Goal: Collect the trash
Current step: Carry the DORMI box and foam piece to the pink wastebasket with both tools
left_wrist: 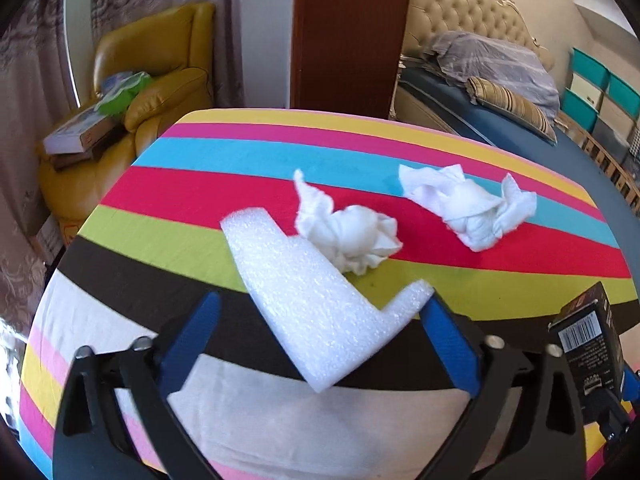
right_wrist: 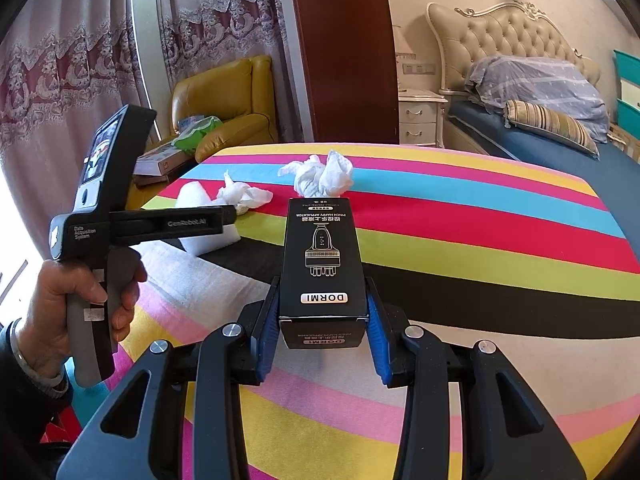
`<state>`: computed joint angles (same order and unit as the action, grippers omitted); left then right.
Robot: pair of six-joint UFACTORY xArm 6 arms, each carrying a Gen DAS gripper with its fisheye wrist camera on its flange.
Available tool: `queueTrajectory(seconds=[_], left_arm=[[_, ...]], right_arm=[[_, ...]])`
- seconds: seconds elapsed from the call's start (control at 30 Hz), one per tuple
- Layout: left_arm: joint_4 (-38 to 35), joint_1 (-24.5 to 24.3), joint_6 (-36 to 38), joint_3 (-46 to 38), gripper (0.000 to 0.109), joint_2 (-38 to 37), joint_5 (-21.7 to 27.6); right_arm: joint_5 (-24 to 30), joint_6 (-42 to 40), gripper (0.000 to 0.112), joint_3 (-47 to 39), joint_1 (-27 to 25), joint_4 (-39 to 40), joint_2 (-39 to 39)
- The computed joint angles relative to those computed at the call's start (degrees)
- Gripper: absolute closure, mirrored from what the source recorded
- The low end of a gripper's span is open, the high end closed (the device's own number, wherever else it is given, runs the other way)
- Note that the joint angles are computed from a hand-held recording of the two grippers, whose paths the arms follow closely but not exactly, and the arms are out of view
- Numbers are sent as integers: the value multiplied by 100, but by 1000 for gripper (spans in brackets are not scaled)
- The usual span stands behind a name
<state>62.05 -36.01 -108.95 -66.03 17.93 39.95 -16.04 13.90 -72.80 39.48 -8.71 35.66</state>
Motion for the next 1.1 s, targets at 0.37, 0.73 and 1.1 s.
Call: queueTrajectory(seconds=[0.37,0.73,1.1], left_arm=[[782,-418,-937,1036,39,-802,186],[898,-1233,-1025,1278,39,-1079,724],[1022,-1750,-801,970,39,-911,775]], right_arm=[[205,-575,74,-116,119,602,43],[164,-2657,74,-109,561,2935,-1],[-349,-2562,74,785,612,2996,-546]])
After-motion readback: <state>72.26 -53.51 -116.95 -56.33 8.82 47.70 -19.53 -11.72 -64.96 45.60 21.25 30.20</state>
